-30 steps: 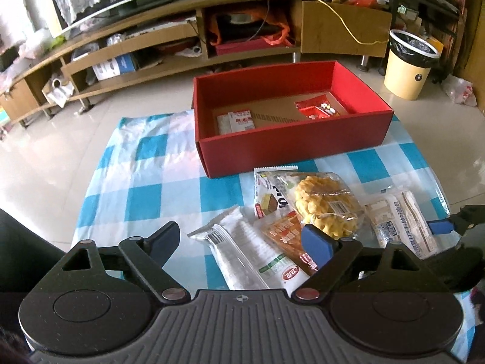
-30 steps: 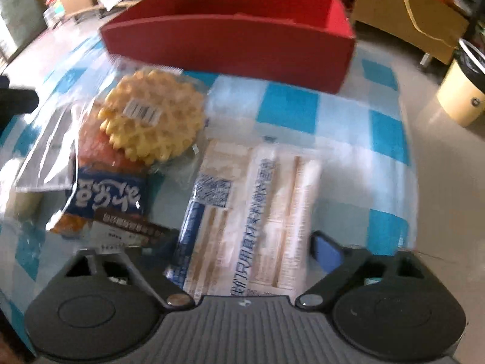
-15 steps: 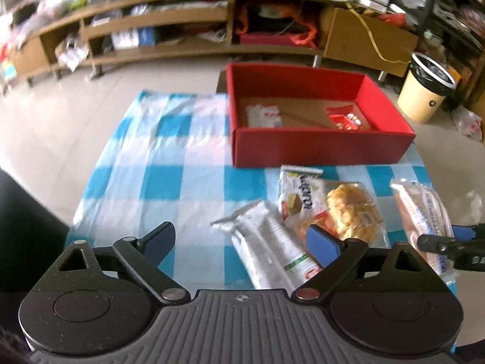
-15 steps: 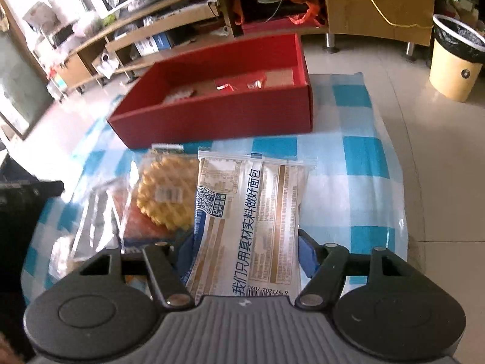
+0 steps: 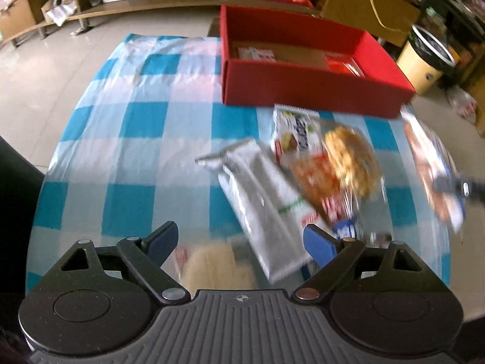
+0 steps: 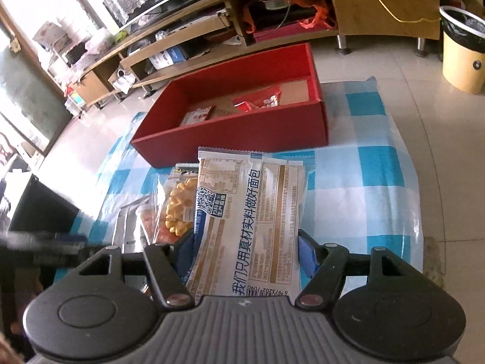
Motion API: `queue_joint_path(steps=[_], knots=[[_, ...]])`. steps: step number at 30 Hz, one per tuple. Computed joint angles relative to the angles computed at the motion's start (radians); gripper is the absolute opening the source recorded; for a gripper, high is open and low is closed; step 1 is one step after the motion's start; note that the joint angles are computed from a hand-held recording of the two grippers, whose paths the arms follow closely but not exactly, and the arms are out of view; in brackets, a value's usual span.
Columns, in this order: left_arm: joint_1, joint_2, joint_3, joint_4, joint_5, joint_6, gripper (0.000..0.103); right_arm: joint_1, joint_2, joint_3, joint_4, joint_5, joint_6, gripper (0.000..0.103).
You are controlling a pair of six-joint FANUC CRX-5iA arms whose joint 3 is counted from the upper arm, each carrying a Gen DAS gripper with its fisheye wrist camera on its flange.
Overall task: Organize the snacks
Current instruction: 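Grasp the white bread pack with the right gripper while the left gripper grasps the round cake pack, then carry the bread pack and cake pack toward the red box with both grippers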
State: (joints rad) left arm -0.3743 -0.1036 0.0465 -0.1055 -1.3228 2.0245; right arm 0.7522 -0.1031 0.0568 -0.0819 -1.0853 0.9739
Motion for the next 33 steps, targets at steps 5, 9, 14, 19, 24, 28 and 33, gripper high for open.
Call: queue_joint_path(steps=[5,9,14,19,24,28,33], knots=[[0.007,0.009,-0.007,-0.013,-0.052,0.054,0.096,-0.002,0.002,0.008,-0.012,0.000,-0.004,0.064],[0.024,-0.010,-0.051,0.039,-0.034,0.052,0.097,0.003,-0.001,0.009,-0.022,0.006,0.012,0.064],[-0.024,0.042,-0.020,0.010,-0.083,0.031,0.094,-0.004,-0.001,0.013,-0.038,0.006,0.016,0.064],[-0.033,0.069,-0.006,-0.007,-0.137,0.021,0.072,-0.003,-0.005,0.009,-0.034,0.012,0.016,0.064],[-0.015,0.025,-0.037,0.013,-0.122,0.033,0.069,-0.004,-0.002,0.012,-0.035,0.012,0.021,0.064],[-0.005,-0.007,-0.056,0.020,-0.125,0.060,0.069,0.002,0.001,0.017,-0.037,0.011,0.031,0.064],[0.020,-0.047,-0.070,0.027,-0.111,0.099,0.069,0.005,-0.001,0.017,-0.037,0.017,0.034,0.064]])
